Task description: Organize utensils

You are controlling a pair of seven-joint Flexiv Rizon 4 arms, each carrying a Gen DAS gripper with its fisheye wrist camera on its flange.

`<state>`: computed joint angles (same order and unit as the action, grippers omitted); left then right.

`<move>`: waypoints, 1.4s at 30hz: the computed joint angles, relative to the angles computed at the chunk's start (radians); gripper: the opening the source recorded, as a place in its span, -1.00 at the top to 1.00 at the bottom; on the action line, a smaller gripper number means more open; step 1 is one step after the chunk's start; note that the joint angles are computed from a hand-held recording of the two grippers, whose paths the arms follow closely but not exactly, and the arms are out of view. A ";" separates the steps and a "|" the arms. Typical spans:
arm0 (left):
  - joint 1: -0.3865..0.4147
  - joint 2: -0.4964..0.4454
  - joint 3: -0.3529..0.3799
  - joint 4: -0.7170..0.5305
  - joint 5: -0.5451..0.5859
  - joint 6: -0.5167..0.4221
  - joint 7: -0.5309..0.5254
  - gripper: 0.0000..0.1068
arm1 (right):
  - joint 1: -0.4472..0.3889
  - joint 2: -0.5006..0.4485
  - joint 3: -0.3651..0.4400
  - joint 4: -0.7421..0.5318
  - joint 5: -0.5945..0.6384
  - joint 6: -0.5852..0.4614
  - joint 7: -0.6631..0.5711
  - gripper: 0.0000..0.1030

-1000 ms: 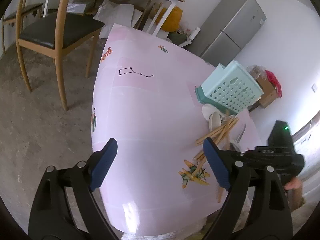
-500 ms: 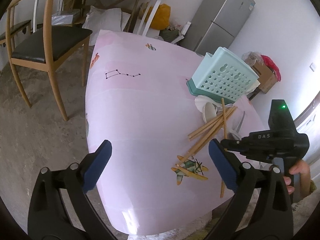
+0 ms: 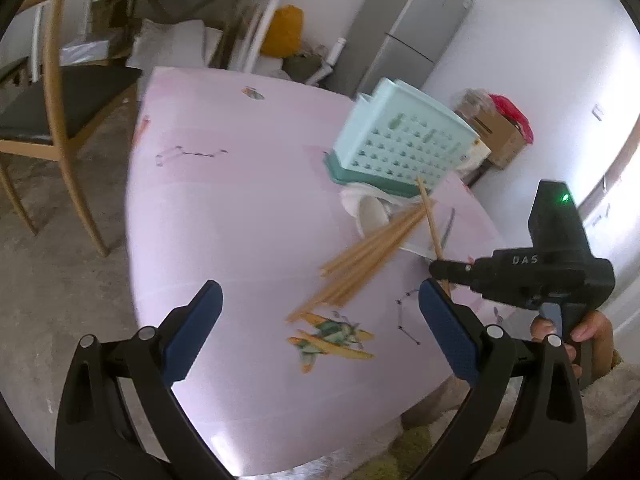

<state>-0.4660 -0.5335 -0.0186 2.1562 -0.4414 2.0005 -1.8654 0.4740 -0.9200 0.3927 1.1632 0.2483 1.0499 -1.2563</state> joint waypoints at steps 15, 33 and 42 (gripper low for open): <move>-0.408 -0.232 0.489 -0.417 -0.129 -0.375 0.261 0.19 | -0.084 0.042 0.010 0.070 -0.032 0.196 -0.080 0.86; -0.196 -0.378 0.372 -0.875 0.151 -0.876 0.335 0.62 | -0.169 -0.038 0.067 -0.044 0.062 0.112 -0.161 0.86; -0.153 -0.400 0.319 -0.994 0.284 -0.959 0.301 0.90 | -0.167 -0.043 0.060 -0.061 0.104 0.105 -0.194 0.86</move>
<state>-0.6188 -0.9336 0.3007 1.1619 -0.1573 1.0412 -1.5642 0.3067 -0.9625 0.4528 1.1021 0.3518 1.1552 -1.4504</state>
